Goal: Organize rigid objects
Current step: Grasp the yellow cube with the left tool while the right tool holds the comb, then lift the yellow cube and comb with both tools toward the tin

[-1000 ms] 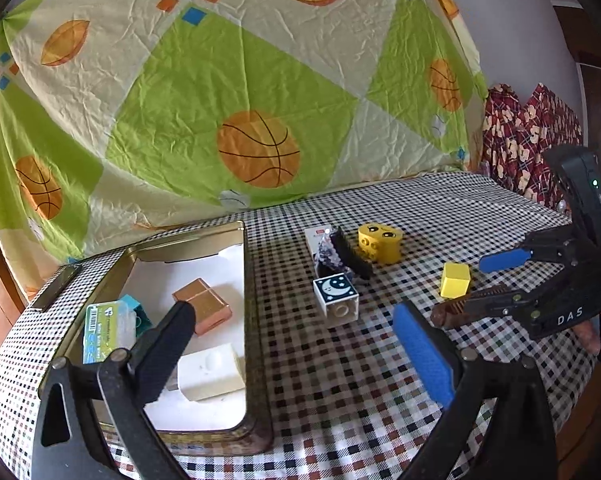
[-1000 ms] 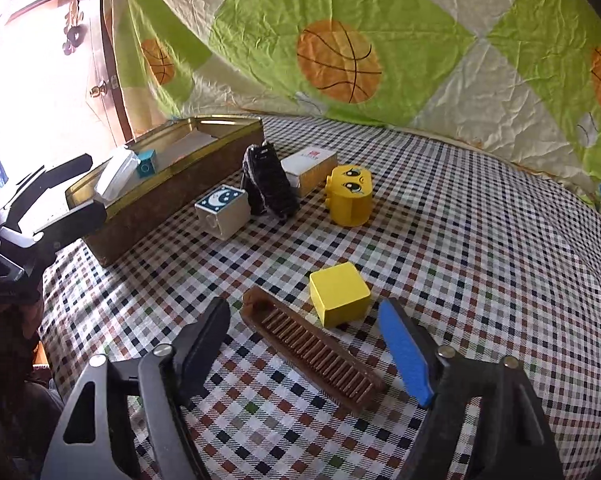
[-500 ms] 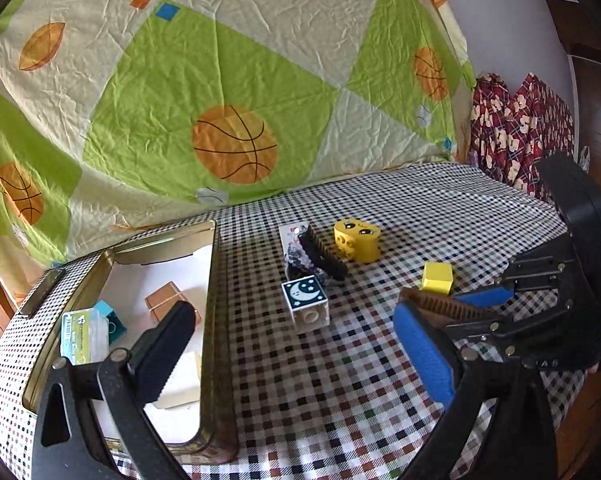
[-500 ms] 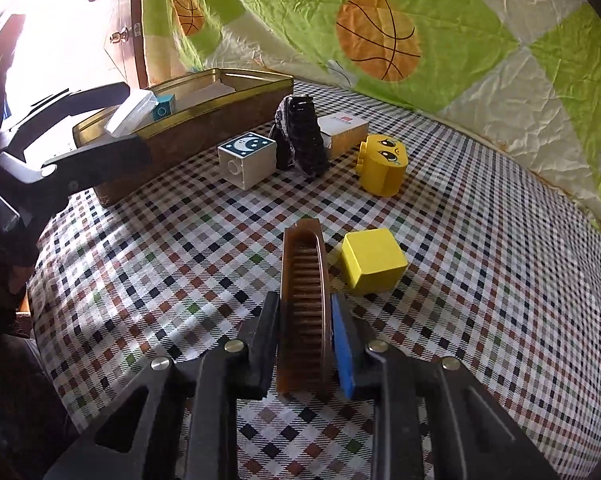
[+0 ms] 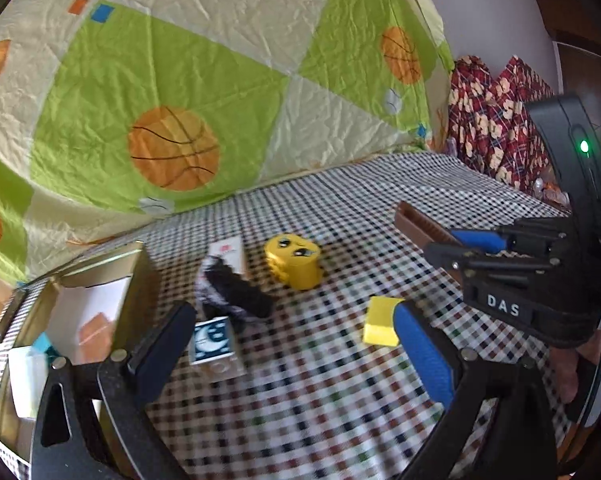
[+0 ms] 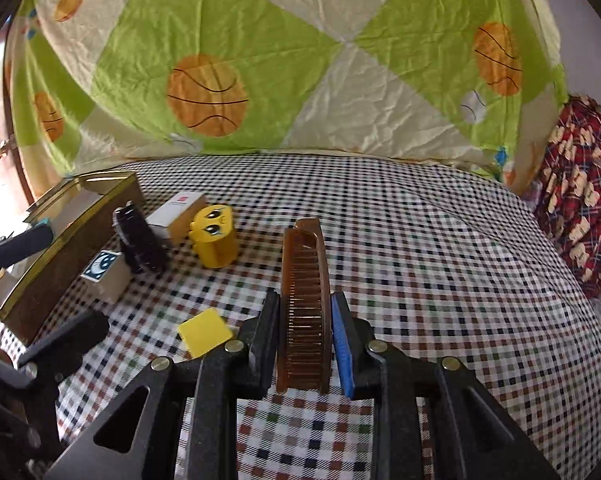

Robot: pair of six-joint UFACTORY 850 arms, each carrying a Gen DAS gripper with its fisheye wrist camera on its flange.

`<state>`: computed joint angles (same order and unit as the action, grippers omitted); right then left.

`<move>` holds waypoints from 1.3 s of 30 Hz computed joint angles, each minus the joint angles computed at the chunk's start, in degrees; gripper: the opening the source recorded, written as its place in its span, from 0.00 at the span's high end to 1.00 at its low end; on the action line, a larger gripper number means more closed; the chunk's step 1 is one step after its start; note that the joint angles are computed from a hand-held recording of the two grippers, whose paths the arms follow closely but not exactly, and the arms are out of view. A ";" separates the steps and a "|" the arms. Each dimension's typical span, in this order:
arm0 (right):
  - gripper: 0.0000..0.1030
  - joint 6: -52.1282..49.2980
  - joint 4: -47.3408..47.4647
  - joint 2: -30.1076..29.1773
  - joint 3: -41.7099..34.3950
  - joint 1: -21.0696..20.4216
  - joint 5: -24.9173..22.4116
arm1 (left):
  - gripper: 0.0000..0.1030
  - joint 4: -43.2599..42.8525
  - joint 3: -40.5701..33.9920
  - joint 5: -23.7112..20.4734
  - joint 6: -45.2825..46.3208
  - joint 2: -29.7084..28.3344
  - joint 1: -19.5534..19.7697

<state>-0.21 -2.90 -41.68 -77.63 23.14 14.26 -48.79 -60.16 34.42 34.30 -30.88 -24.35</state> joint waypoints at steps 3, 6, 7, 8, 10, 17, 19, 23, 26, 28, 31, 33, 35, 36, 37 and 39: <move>0.74 -0.26 2.28 -0.74 -1.21 -0.61 -1.09 | 0.10 -4.89 -4.25 -3.86 5.95 -2.83 -0.14; 0.74 4.35 -1.64 -1.31 -2.33 -1.27 -2.35 | 0.15 -4.52 -5.96 -6.95 5.71 -3.71 0.22; 0.74 5.88 -2.95 -1.59 -2.86 -1.38 -3.22 | 0.18 -4.87 -6.43 -7.60 6.26 -3.96 0.27; 0.74 9.04 -5.94 -1.70 -3.19 -1.59 -3.91 | 0.20 -5.89 -7.27 -8.95 7.90 -4.43 0.32; 0.74 14.50 -10.96 -2.41 -4.08 -2.01 -4.35 | 0.22 -11.01 -9.17 -11.78 14.51 -5.45 0.38; 0.74 12.18 -8.15 -2.53 -4.13 -1.82 -4.17 | 0.33 -23.75 -13.57 -16.23 29.58 -8.17 0.58; 0.73 11.04 -7.03 -2.56 -4.21 -1.71 -4.25 | 0.66 -29.00 -14.87 -18.45 36.22 -9.02 0.79; 0.73 5.61 -1.94 -2.08 -3.36 -1.44 -2.88 | 0.73 -26.82 -14.48 -20.05 33.85 -8.74 1.17; 0.73 2.60 0.99 -1.94 -3.16 -1.28 -2.54 | 0.73 -21.35 -13.32 -18.68 27.65 -8.11 0.98; 0.73 0.88 2.52 -1.85 -3.00 -1.20 -2.25 | 0.73 -18.58 -12.77 -17.74 24.49 -7.78 0.91; 0.73 -1.61 4.63 -1.58 -2.57 -1.01 -1.54 | 0.73 -14.84 -11.96 -16.32 19.96 -7.26 0.85; 0.73 -2.98 5.75 -1.41 -2.29 -0.87 -1.04 | 0.73 -11.42 -11.16 -15.23 15.96 -6.75 0.89; 0.73 -4.61 7.13 -1.33 -2.16 -0.74 -0.74 | 0.73 -8.84 -10.38 -14.06 12.57 -6.26 0.97; 0.73 -5.56 8.02 -1.32 -2.14 -0.66 -0.65 | 0.73 -7.23 -9.88 -13.42 10.44 -5.95 1.04; 0.73 -6.06 8.46 -1.29 -2.10 -0.62 -0.59 | 0.73 -6.08 -9.50 -12.93 8.80 -5.69 1.11; 0.73 -6.58 8.82 -1.24 -2.05 -0.57 -0.45 | 0.73 -3.00 -8.44 -11.65 4.48 -5.06 1.29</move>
<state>-6.79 5.92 -42.92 -79.67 22.56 13.81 -51.78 -68.60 22.78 38.78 -35.94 -23.06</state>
